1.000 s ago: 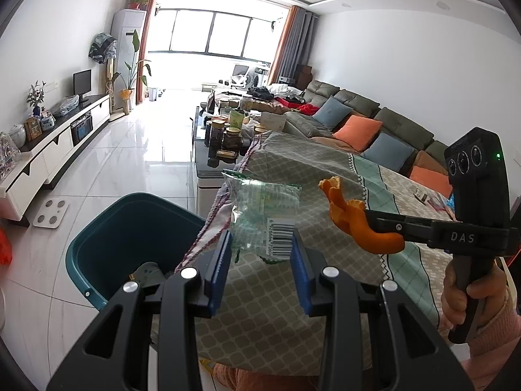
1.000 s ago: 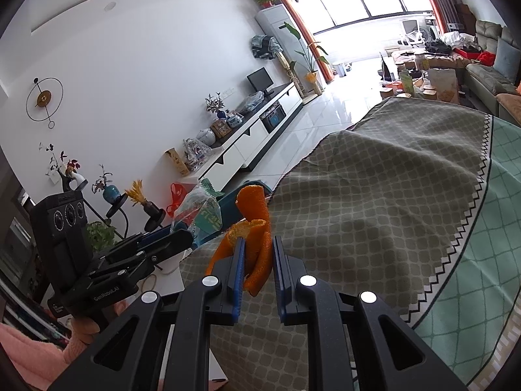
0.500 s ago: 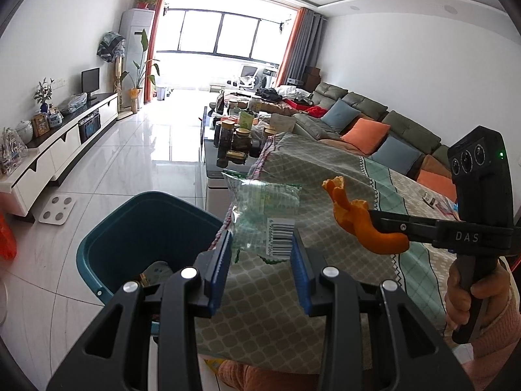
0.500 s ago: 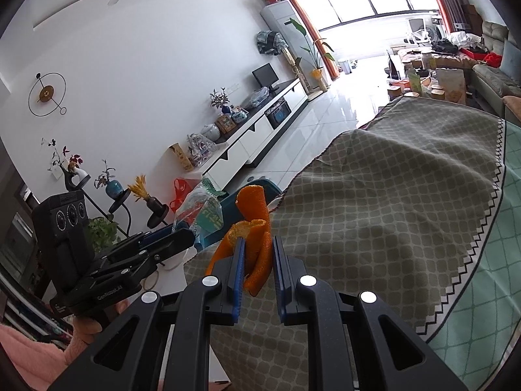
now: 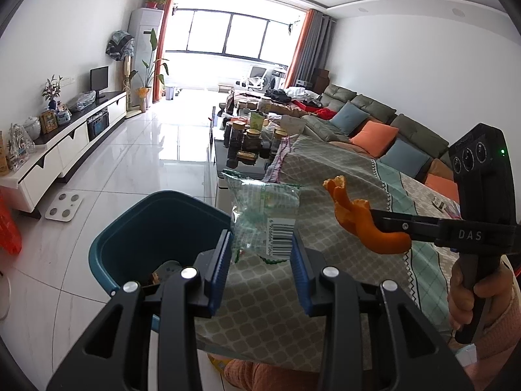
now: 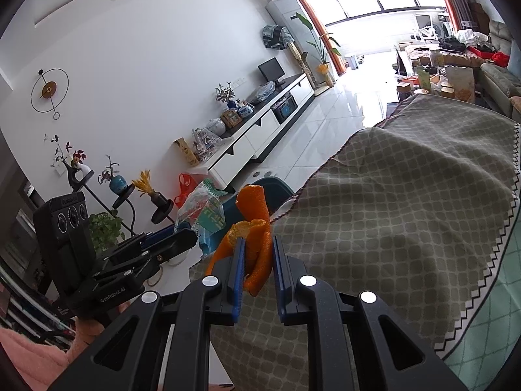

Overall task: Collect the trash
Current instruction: 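Lower the held bag and orange peel over the teal bin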

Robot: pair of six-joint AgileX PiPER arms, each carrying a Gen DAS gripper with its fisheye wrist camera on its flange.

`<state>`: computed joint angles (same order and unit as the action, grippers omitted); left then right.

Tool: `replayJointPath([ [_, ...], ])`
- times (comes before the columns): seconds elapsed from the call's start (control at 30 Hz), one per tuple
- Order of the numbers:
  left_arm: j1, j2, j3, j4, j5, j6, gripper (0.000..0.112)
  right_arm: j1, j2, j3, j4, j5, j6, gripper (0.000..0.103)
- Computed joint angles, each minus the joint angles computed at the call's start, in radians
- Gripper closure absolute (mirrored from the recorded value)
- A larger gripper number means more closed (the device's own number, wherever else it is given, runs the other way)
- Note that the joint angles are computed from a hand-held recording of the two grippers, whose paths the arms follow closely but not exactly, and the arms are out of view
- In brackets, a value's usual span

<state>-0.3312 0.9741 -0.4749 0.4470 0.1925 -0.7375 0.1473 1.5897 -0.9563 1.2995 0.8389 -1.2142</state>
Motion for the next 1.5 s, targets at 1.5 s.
replayJointPath([
  [1.5, 0.238, 0.016, 0.004, -0.532, -0.011, 0.615, 0.076, 0.154, 0.109, -0.172, -0.07, -0.041, 0.116, 0.087],
])
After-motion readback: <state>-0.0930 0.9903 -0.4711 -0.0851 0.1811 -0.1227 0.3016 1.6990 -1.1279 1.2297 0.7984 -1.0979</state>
